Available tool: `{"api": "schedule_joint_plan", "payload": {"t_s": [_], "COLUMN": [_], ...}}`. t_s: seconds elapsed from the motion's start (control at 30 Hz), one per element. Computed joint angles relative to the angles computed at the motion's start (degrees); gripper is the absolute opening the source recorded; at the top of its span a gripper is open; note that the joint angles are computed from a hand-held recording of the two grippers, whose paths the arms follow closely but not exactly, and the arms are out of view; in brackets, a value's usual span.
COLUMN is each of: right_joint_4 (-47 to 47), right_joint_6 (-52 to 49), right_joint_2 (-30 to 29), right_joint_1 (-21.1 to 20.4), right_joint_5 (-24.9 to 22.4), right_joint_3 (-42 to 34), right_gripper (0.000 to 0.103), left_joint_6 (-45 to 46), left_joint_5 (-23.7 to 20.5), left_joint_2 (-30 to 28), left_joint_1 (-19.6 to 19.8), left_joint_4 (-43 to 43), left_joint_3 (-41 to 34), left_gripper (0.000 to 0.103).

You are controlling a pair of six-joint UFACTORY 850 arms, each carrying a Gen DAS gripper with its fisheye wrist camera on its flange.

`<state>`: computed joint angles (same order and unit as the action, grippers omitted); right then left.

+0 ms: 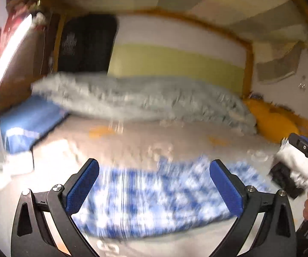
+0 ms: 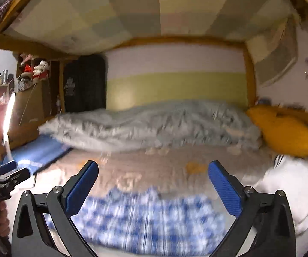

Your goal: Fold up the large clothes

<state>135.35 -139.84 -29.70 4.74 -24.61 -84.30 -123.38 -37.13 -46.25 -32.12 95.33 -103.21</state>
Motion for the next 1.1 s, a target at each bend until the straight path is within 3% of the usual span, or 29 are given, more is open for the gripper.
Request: {"api": "schedule_joint_plan", "payload": {"t_s": [0.07,0.2,0.33,0.43,0.57,0.6,0.67,0.8,0.93,1.0,1.07,1.1], "right_joint_4": [-7.83,-29.34,-50.88,-66.64,-85.56,-88.13,-91.17,-91.87,-91.83,-89.42,-87.96,-87.83], "right_joint_6": [7.1,27.41,47.94,65.93,87.57,90.22,92.98,92.91,91.88,89.72,88.54,88.46], "right_joint_2": [-3.46,-7.8,-12.27,-15.94,-19.82,-20.39,-21.22,-21.43,-21.98,-21.94,-22.26,-22.45], "right_joint_1": [0.62,0.85,2.1,1.88,2.05,2.19,2.38,2.85,3.21,3.06,3.0,3.06], "right_joint_5": [6.38,9.06,14.31,11.23,7.66,7.45,6.69,6.94,5.66,3.35,0.41,-1.01], "right_joint_3": [-3.56,-8.62,-13.95,-18.36,-23.77,-24.42,-25.38,-25.45,-26.17,-26.27,-26.76,-27.14], "right_gripper": [0.103,0.103,0.103,0.103,0.103,0.103,0.103,0.103,0.1,0.095,0.083,0.069], "left_joint_6": [7.58,12.95,23.81,32.69,43.53,45.2,43.83,44.11,43.39,33.69,21.7,15.7], "left_joint_5": [3.17,7.09,9.41,11.21,6.85,5.95,9.15,8.54,13.28,18.89,25.39,27.92], "left_joint_2": [-3.13,-6.9,-9.83,-11.6,-14.14,-14.37,-12.65,-12.59,-10.92,-8.91,-6.21,-5.01], "left_joint_1": [0.83,2.21,3.67,4.6,5.37,5.59,6.07,6.65,6.94,7.42,8.56,9.03], "left_joint_4": [-8.08,-16.16,-31.14,-43.23,-58.93,-62.17,-63.58,-68.16,-71.21,-63.68,-57.49,-53.98], "left_joint_3": [-4.2,-9.06,-12.95,-15.11,-19.46,-19.9,-16.51,-15.78,-11.39,-6.09,-0.67,1.45], "left_gripper": [0.102,0.102,0.102,0.102,0.102,0.102,0.102,0.102,0.102,0.101,0.099,0.099]}}
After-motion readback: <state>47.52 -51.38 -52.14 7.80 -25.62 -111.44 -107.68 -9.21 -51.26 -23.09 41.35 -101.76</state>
